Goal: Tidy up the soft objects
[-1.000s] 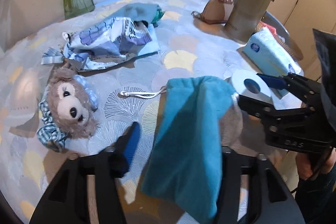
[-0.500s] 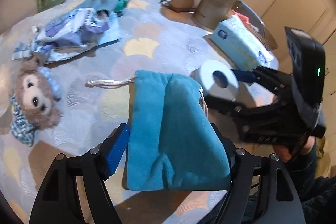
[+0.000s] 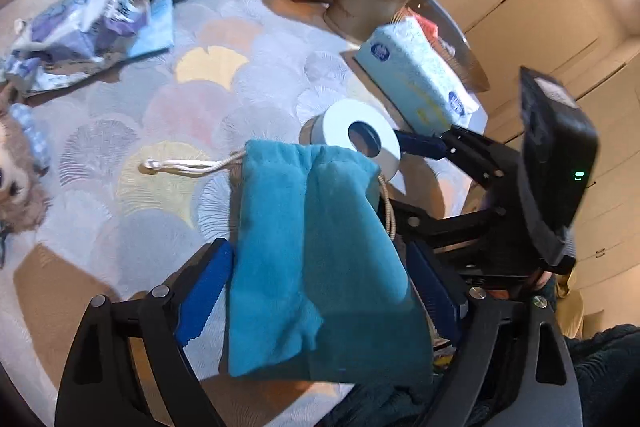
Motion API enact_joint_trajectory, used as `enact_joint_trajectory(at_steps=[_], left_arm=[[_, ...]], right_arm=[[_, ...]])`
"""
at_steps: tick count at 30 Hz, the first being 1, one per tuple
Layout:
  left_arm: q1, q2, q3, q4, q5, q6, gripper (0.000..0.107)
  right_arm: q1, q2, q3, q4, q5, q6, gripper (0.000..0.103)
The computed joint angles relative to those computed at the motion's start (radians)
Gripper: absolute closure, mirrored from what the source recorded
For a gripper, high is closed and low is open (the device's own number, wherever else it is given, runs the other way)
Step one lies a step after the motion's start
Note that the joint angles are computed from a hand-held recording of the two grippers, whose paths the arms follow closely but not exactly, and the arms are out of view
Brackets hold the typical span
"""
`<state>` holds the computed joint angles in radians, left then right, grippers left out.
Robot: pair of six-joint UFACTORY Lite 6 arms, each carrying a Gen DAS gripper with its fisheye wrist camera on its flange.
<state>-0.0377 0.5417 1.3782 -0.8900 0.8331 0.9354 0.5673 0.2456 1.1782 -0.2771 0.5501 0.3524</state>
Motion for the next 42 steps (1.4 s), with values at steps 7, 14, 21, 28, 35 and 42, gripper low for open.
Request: enact_joint_trajectory(at_steps=[7, 14, 21, 28, 35, 42], left_arm=[[0.016, 0.018, 0.006, -0.065, 0.015, 0.049, 0.016], [0.01, 0.002, -0.019, -0.048, -0.093, 0.061, 0.065], [-0.072, -0.103, -0.128, 0.055, -0.247, 0.032, 0.056], [-0.116, -0.163, -0.198, 0.107, -0.358, 0.041, 0.095], [-0.074, -0.237, -0.205, 0.066, -0.357, 0.064, 0.096], [-0.115, -0.212, -0.048, 0.115, -0.32, -0.029, 0.096]], right_arm=[[-0.011, -0.018, -0.02, 0.02, -0.018, -0.02, 0.034], [-0.009, -0.033, -0.038, 0.018, -0.032, -0.022, 0.034], [0.004, -0.011, -0.02, -0.032, -0.028, 0.037, 0.034], [-0.002, 0.0, -0.014, -0.038, -0.044, 0.057, 0.034], [0.041, 0.029, 0.008, -0.202, -0.066, 0.251, 0.045], [0.01, -0.118, 0.005, -0.232, -0.039, 0.298, 0.049]])
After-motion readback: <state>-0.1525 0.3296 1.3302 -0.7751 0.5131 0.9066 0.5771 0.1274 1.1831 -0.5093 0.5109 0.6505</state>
